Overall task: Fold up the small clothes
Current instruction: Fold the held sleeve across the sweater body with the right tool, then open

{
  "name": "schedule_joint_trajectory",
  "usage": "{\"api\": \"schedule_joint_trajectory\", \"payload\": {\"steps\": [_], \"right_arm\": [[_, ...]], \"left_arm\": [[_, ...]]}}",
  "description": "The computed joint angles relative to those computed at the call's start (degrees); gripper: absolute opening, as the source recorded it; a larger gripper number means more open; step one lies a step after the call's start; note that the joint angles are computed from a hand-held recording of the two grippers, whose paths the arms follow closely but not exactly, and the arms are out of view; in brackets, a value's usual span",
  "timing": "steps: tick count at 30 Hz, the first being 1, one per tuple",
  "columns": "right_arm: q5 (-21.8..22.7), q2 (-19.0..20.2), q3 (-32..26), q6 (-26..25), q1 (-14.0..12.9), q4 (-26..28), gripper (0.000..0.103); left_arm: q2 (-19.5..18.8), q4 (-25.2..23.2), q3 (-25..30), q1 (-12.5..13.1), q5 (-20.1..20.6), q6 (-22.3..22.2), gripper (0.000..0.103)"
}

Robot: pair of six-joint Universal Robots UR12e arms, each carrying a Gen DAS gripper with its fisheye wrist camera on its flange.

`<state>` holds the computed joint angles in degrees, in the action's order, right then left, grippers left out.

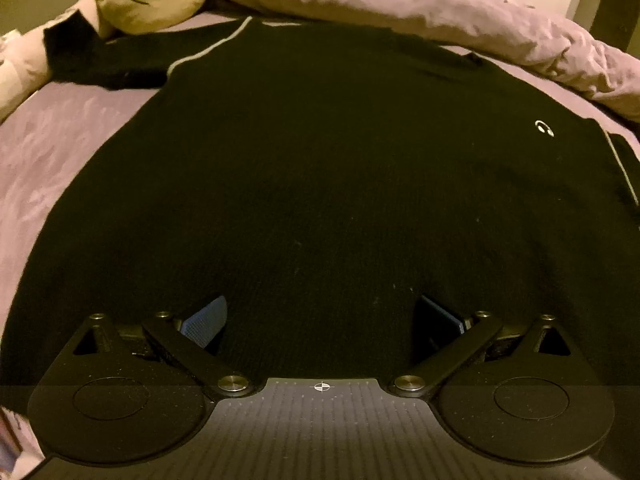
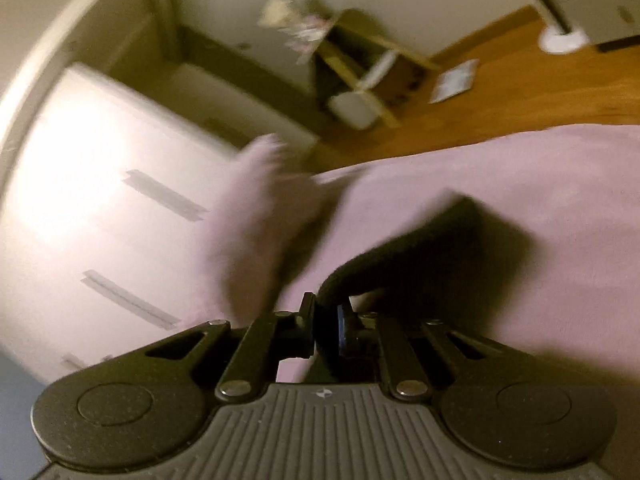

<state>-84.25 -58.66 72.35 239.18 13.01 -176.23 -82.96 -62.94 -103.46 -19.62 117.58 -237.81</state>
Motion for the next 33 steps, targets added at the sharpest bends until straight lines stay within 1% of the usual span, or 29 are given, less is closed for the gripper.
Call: {"api": "schedule_joint_trajectory", "payload": {"steps": [2, 4, 6, 8, 12, 14, 16, 17, 18, 19, 20, 21, 22, 23, 24, 25, 26, 27, 28, 29, 30, 31, 32, 33], "right_arm": [[3.18, 0.36, -1.69, -1.92, 0.88, -1.56, 0.01], [7.07, 0.94, -3.74, -4.83, 2.16, -3.08, 0.01], [11.02, 1.87, -6.33, -8.76, 3.85, -3.65, 0.01], [14.38, 2.56, -8.3, -13.27, 5.57, -3.16, 0.01], [19.45, 3.72, -11.22, -26.6, 9.97, 2.18, 0.01], [21.47, 4.01, -11.34, -31.61, 11.96, 5.79, 0.01], [21.68, 4.45, -11.25, -35.66, 13.93, 8.86, 0.01], [21.7, 4.67, -11.32, -37.35, 14.63, 10.87, 0.013], [21.22, 4.55, -10.93, -38.99, 15.36, 13.2, 0.02], [20.68, 4.01, -9.82, -39.6, 15.97, 15.38, 0.025], [22.01, 3.79, -9.38, -39.58, 15.94, 17.33, 0.032], [24.38, 3.24, -7.78, -37.32, 15.48, 16.88, 0.034], [25.57, 2.46, -5.88, -34.3, 14.99, 14.17, 0.035], [25.8, 1.61, -3.41, -31.14, 14.53, 10.09, 0.039], [23.87, 0.52, -0.67, -28.35, 14.18, 5.83, 0.051], [19.54, -0.89, 2.48, -26.25, 14.21, 2.22, 0.058], [14.85, -2.58, 5.95, -25.24, 14.73, -0.45, 0.063], [10.7, -3.67, 8.3, -24.99, 14.75, -1.87, 0.063], [6.94, -4.7, 10.44, -24.8, 14.76, -2.19, 0.063], [4.77, -5.54, 12.29, -24.68, 14.6, -2.31, 0.063], [2.43, -6.38, 14.34, -24.97, 14.46, -1.91, 0.059], [1.77, -6.8, 15.86, -25.75, 14.11, -2.81, 0.051], [2.52, -6.94, 17.62, -26.23, 13.78, -6.1, 0.047], [3.77, -7.03, 19.2, -25.07, 13.31, -10.24, 0.047]], "left_arm": [[0.43, -0.37, -0.04, -0.36, 0.54, 0.31, 0.103], [0.92, -0.77, -0.11, -0.94, 2.07, 0.88, 0.103], [1.6, -0.43, -0.47, -1.48, 3.62, 1.26, 0.103], [2.53, -0.17, -0.93, -1.63, 4.21, 1.36, 0.103], [4.63, 1.36, -2.33, -1.39, 4.68, 0.57, 0.103], [5.57, 2.94, -3.12, -0.99, 4.44, 0.12, 0.103], [6.26, 4.33, -3.81, -0.63, 4.32, -0.75, 0.103], [6.48, 4.66, -4.02, -0.39, 4.14, -0.82, 0.103], [6.59, 4.81, -4.1, -0.08, 3.82, -0.58, 0.103], [6.61, 4.24, -3.92, 0.34, 3.26, -0.09, 0.103], [6.6, 3.51, -3.6, 0.85, 2.27, 0.74, 0.103], [6.67, 3.5, -3.39, 1.61, 0.48, 2.2, 0.103], [6.75, 4.31, -3.43, 2.05, -0.69, 3.35, 0.103], [6.75, 5.92, -3.62, 2.28, -1.22, 4.38, 0.103], [6.55, 7.96, -3.81, 2.34, -1.11, 5.45, 0.103], [6.02, 10.23, -3.82, 2.24, -0.52, 6.73, 0.103], [5.16, 12.65, -3.64, 2.16, -0.01, 8.4, 0.103], [4.15, 14.83, -3.26, 2.25, -0.25, 10.41, 0.103], [3.13, 16.27, -2.68, 2.41, -0.98, 12.26, 0.103], [1.82, 17.34, -1.76, 2.79, -2.34, 14.55, 0.103], [0.16, 17.84, -0.39, 3.17, -4.1, 16.83, 0.103], [-1.38, 18.32, 0.82, 3.33, -5.35, 18.45, 0.103], [-2.74, 19.13, 1.76, 3.36, -6.16, 19.98, 0.103], [-4.33, 20.08, 2.81, 3.13, -6.01, 21.55, 0.103]]}}
